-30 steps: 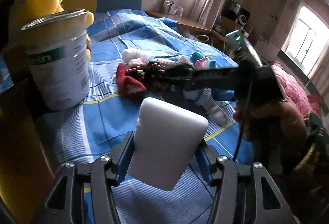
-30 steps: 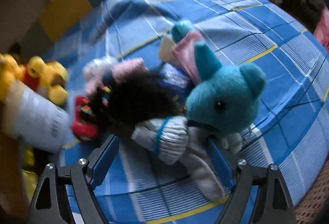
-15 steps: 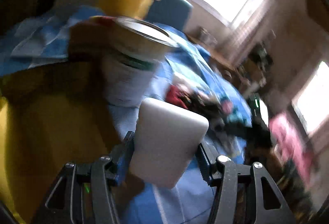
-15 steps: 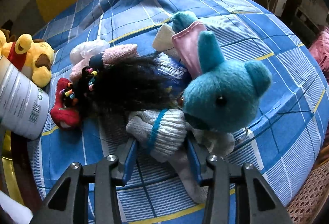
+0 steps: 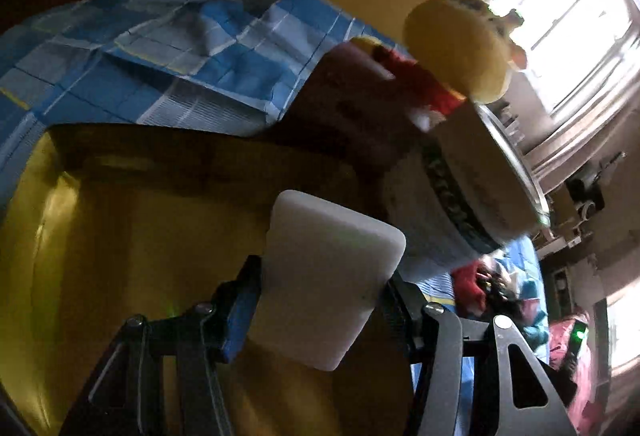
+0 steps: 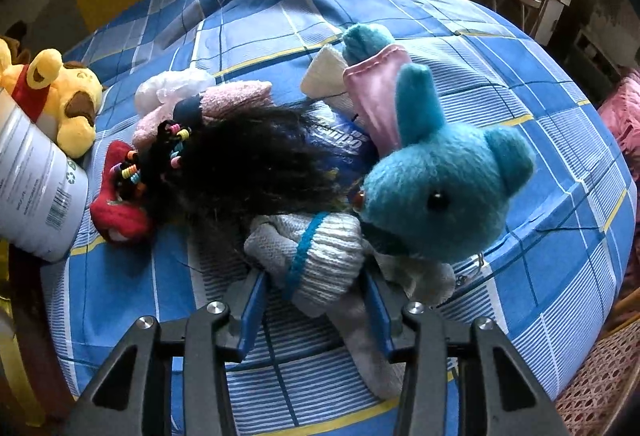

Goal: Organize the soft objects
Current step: 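Place sponge on gold tray with left gripper while right gripper grasps white-grey glove, then carry the white-grey glove to the gold tray and release it with the right gripper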

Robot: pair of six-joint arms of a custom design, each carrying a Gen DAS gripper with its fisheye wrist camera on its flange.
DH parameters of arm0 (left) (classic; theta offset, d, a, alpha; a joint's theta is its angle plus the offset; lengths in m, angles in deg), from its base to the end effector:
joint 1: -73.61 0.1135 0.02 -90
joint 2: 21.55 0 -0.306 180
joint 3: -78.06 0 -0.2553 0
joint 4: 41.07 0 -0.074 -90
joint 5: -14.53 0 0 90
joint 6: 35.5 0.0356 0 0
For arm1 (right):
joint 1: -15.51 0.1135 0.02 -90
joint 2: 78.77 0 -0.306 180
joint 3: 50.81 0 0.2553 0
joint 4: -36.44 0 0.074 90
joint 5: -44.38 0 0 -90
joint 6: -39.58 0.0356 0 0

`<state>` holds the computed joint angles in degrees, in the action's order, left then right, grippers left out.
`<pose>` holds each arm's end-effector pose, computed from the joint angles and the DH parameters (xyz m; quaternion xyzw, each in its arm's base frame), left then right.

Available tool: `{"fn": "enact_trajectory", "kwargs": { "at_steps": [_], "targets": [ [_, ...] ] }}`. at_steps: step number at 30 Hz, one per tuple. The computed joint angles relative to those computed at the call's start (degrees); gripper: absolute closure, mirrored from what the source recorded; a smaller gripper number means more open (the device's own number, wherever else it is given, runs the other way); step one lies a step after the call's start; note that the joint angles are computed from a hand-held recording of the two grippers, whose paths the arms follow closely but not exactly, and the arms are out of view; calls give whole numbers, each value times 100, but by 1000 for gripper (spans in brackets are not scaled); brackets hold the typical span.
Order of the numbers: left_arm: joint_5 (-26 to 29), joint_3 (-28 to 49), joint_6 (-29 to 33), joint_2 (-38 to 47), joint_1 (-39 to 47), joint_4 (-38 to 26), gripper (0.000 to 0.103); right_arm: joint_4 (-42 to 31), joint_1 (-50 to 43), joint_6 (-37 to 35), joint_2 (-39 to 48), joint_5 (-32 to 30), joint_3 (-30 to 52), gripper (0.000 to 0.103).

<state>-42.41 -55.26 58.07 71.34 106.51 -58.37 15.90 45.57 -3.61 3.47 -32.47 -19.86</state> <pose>0.2275 0.1241 0.1419 -0.1732 0.9193 -0.1943 0.2953 0.1531 0.0793 0.1142 0.1608 0.9679 0.0089 0.1932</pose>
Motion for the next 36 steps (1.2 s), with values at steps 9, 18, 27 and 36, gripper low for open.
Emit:
{"fn": "enact_trajectory", "kwargs": {
  "at_steps": [9, 18, 27, 36],
  "targets": [
    [-680, 268, -409, 663, -542, 635, 19, -67, 120, -26, 97, 194, 57, 57],
    [-1225, -874, 256, -754, -337, 1054, 18, -244, 314, 14, 212, 452, 201, 62],
    [-740, -1699, 1540, -3673, 600, -254, 17, -419, 572, 119, -100, 442, 164, 67],
    [97, -1617, 2713, -5020, 1691, -1567, 17, -465, 1549, 454, -977, 152, 3, 69]
  ]
}}
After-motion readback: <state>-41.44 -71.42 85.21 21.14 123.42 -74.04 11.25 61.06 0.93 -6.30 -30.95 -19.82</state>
